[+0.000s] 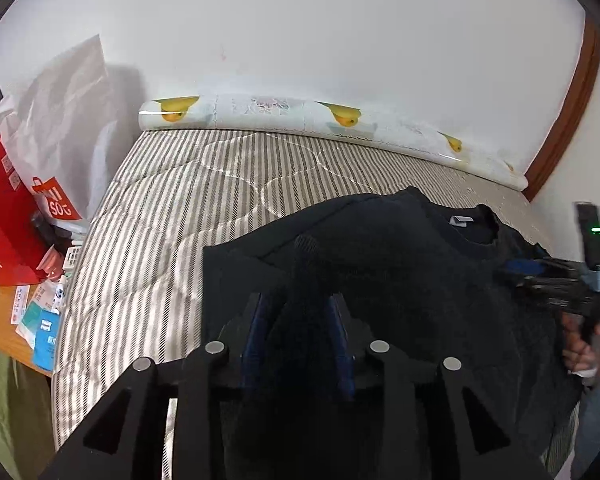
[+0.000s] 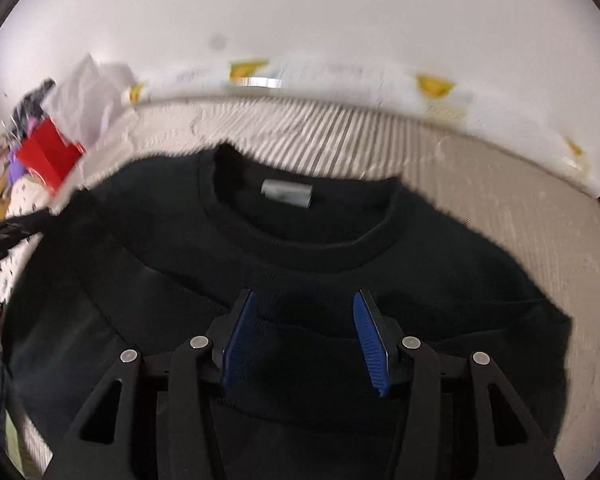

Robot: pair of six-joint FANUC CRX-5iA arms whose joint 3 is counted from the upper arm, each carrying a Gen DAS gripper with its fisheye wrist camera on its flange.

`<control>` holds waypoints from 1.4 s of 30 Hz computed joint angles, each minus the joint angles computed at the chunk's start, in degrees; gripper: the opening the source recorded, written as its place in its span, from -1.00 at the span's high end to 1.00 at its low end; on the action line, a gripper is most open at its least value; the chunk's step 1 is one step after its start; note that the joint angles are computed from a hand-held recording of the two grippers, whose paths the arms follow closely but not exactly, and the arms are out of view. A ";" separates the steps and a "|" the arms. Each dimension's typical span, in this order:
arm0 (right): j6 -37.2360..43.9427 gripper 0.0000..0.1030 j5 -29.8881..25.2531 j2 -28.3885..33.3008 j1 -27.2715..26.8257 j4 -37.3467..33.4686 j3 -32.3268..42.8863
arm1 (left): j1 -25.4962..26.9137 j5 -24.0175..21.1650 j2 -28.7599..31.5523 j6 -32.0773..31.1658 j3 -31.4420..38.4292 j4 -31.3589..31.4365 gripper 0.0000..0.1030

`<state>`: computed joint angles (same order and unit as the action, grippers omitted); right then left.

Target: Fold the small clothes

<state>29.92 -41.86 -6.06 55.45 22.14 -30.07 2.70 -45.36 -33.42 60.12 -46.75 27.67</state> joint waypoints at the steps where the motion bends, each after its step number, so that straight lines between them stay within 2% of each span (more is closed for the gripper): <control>1: 1.78 0.03 -0.28 0.90 -0.37 -2.09 0.82 | 0.87 -0.56 -0.71 -1.10 -0.67 0.97 0.34; 4: 3.63 0.03 -0.35 0.59 -0.06 -3.49 0.72 | 4.03 -2.58 -2.73 -6.36 -3.29 5.91 0.33; 7: 13.28 0.03 -0.47 -1.04 -0.57 -11.29 2.12 | 5.38 -3.48 -3.71 -8.46 -4.58 8.08 0.32; 12: 12.50 0.04 -2.73 -0.58 1.52 -8.90 2.18 | 5.65 -3.89 -3.94 -8.56 -5.12 8.97 0.32; 14: 10.70 0.36 -3.74 -0.25 2.83 -5.81 1.79 | 5.72 -4.04 -4.15 -8.52 -5.19 9.05 0.32; 15: 9.81 0.67 -4.07 -0.23 3.38 -4.59 1.57 | 5.77 -4.12 -4.32 -8.45 -5.18 8.94 0.32; 16: 9.22 0.85 -4.77 -0.25 3.67 -3.46 1.47 | 6.02 -4.33 -4.57 -8.47 -5.24 8.91 0.32; 19: 7.96 0.90 -5.09 -0.65 3.71 -1.75 0.78 | 6.85 -5.02 -5.11 -8.78 -5.54 9.32 0.32; 26: -4.17 0.91 -1.78 -3.08 4.09 9.99 -3.00 | 7.63 -5.49 -5.69 -8.00 -5.82 7.73 0.32; 32: -1.62 0.91 -1.77 3.27 2.69 8.77 -0.33 | 7.82 -5.65 -5.96 -5.56 -5.43 4.45 0.32; 33: -3.67 0.91 -0.84 2.99 2.98 10.86 -1.71 | 7.62 -5.50 -5.92 -5.01 -5.29 3.66 0.32; 35: -5.42 0.86 -0.20 2.28 3.05 12.24 -2.85 | 6.74 -5.00 -5.50 -2.67 -4.53 0.73 0.32; 37: -5.85 0.59 -0.05 1.24 2.57 10.59 -3.12 | 6.07 -4.68 -5.70 -0.03 -4.00 -2.11 0.32; 39: -7.65 0.49 -1.52 -0.78 2.79 10.18 -3.75 | 7.07 -5.46 -6.98 -1.04 -4.64 -1.38 0.32; 42: -15.67 0.43 -4.37 -5.48 4.52 14.27 -6.86 | 9.15 -8.02 -9.15 -2.45 -5.62 0.00 0.29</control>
